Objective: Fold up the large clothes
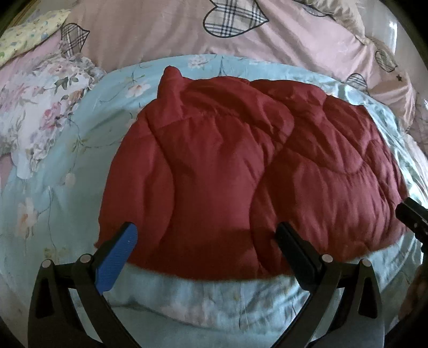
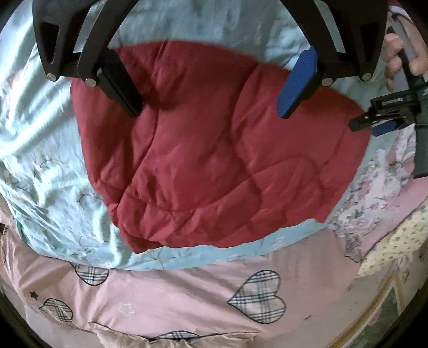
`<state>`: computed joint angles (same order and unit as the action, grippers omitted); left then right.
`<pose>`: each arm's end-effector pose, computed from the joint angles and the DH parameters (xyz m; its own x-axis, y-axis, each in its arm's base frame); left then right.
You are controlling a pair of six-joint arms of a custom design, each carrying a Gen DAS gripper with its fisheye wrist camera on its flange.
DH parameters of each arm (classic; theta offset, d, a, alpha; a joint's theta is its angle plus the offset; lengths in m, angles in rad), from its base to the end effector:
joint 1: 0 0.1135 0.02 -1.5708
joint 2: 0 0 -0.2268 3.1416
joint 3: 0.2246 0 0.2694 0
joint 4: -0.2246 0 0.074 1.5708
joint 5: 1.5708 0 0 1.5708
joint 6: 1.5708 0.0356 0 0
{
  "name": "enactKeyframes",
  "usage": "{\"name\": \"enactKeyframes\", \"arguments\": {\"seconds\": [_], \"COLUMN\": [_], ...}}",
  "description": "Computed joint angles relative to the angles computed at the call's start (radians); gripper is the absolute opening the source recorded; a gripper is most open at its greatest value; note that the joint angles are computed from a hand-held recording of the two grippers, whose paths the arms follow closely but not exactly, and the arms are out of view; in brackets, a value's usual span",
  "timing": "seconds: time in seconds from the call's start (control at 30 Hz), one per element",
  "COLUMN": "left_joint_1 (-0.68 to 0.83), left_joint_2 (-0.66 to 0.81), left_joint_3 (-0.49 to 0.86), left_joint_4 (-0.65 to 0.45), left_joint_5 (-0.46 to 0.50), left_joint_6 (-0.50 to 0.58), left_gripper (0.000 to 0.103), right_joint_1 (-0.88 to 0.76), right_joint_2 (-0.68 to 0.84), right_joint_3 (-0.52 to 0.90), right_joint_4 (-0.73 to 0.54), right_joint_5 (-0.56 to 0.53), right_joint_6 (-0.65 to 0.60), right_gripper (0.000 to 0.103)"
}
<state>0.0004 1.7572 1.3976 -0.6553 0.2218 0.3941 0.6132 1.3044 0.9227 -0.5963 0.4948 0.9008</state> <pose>0.3864 -0.0077 0.2078 -0.7399 0.3743 -0.5590 0.4330 0.9009 0.0301 0.2430 0.1503 0.2028 -0.6481 0.3874 -0.6556 0.3519 0.9159 0.1933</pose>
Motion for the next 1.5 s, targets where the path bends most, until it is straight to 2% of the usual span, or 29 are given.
{"name": "enactKeyframes", "arguments": {"seconds": [0.3,0.5,0.73,0.83,1.07,1.5], "left_joint_1": [0.033,0.033,0.032,0.026,0.0,-0.036], "left_joint_2": [-0.131,-0.222,-0.311,-0.326,-0.229,-0.124], "left_joint_3": [-0.141,-0.224,-0.192,-0.168,-0.088,-0.051], "left_joint_4": [-0.052,-0.069,-0.132,-0.145,-0.156,-0.122], "left_joint_5": [0.013,-0.064,-0.09,-0.082,-0.061,-0.036], "left_joint_6": [0.084,0.129,0.153,0.135,0.066,-0.052], "left_gripper": [0.103,0.103,0.103,0.103,0.103,0.103], "right_joint_1": [0.189,0.272,0.312,0.304,0.234,0.124], "right_joint_2": [0.029,0.074,0.108,0.121,0.139,0.116], "right_joint_3": [0.027,0.096,0.261,0.308,0.299,0.181], "right_joint_4": [-0.132,-0.231,-0.4,-0.433,-0.387,-0.231], "right_joint_5": [0.043,0.034,0.069,0.092,0.073,0.062], "right_joint_6": [0.148,0.22,0.266,0.255,0.211,0.187], "right_gripper": [0.101,0.101,0.101,0.101,0.101,0.101]}}
